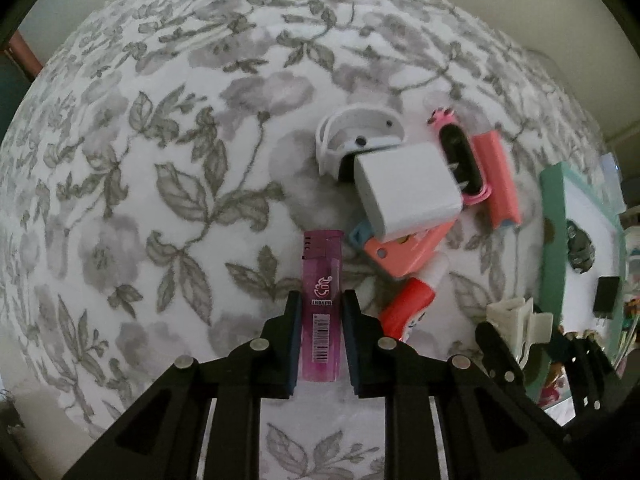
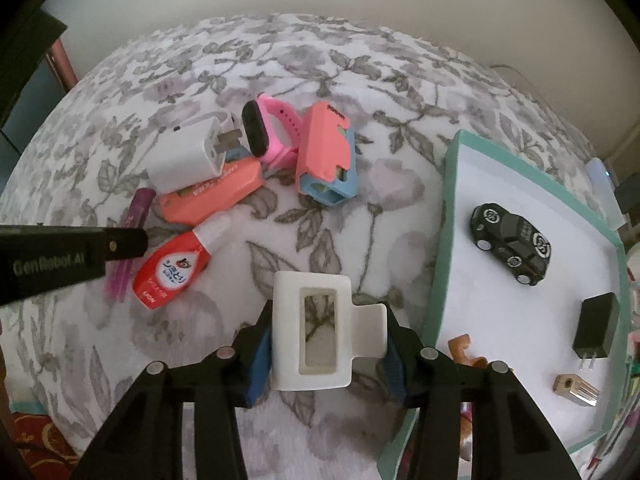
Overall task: Organize rigid objects
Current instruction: 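Carry the pink stick and white holder over the teal-rimmed tray with both tools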
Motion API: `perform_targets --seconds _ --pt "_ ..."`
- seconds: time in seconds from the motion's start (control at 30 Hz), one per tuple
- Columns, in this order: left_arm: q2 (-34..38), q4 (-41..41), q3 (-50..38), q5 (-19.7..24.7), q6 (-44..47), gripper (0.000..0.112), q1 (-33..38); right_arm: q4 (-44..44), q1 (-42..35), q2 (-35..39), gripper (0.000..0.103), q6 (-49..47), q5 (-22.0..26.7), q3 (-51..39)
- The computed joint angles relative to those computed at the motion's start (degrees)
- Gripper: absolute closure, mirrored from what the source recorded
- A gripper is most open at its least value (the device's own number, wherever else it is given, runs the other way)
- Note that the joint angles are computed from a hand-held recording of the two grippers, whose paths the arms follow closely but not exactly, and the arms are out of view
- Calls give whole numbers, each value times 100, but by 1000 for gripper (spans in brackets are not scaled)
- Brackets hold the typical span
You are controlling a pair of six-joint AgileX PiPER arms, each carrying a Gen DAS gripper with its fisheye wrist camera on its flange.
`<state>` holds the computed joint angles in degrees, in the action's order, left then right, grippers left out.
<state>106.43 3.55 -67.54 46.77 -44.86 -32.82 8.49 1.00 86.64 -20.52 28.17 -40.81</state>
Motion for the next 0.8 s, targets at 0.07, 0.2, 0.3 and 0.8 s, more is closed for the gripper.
perform_targets --seconds 0.07,0.2,0.3,0.8 --pt "-84 85 -49 23 -101 92 3 257 -149 -116 54 -260 136 -78" --pt "-604 457 -12 17 -496 92 -59 1013 -657 -419 54 -974 507 -296" --pt "-906 784 -135 154 -873 92 -289 1226 -1014 -491 54 -1190 715 -488" --pt "-18 1112 -2022 652 -1308 92 -1365 1807 -3046 7 54 -1964 1472 -1402"
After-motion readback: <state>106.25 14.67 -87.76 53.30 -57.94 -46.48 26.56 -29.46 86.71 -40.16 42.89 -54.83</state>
